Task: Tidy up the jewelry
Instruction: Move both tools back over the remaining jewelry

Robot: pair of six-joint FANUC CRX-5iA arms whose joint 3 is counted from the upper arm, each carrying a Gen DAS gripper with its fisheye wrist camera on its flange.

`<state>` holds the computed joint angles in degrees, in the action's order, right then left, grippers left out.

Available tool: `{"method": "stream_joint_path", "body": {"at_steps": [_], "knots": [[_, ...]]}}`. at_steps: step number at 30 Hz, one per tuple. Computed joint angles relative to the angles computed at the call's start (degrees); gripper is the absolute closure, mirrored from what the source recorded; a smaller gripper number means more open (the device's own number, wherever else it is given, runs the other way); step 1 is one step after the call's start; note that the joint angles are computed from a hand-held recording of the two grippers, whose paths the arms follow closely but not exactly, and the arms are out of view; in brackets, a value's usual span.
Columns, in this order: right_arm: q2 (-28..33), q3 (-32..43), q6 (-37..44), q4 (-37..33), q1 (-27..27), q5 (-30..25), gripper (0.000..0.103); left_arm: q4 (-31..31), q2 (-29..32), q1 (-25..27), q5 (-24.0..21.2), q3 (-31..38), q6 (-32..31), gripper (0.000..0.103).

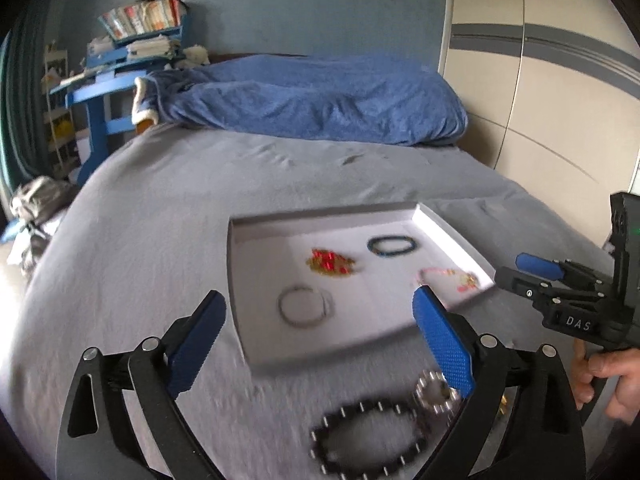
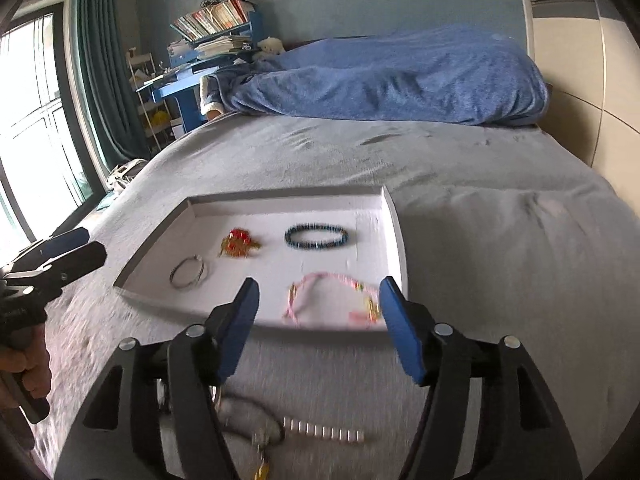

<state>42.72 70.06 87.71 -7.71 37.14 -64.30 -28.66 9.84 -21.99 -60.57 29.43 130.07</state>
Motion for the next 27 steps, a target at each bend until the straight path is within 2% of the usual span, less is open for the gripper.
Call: {"method": "stream_joint_path", "body": {"at_steps": [2,5,10,19,27], "knots": [[-5.25,-9.54,0.32,0.24,0.17,4.1,0.037,-0.01,-1.23,-0.64,-0.07,-2.1,1.22,0.009],[-10.15,-18.23,0.49,1.16,0.58,7.48,0.037,0.07,-3.18,-1.72,0.08,-5.6,3.2,0.009],[-15.29,-27.4,0.31,3.15,1.28,10.64,0.036,0.32,-5.07,-2.61,0.27,-9.13,5.09,0.009],[-19.15,-34.95,-2.36,4.03,0.82,11.97,0.035,1.09,-6.36,-3.62,0.79,-12.5,6.04,0.009],[-17.52,-33.71,-4.0,6.89,1.61,10.03,0.034,2.57,-5.3,-3.49,0.07,-11.94,3.66,0.009]]}}
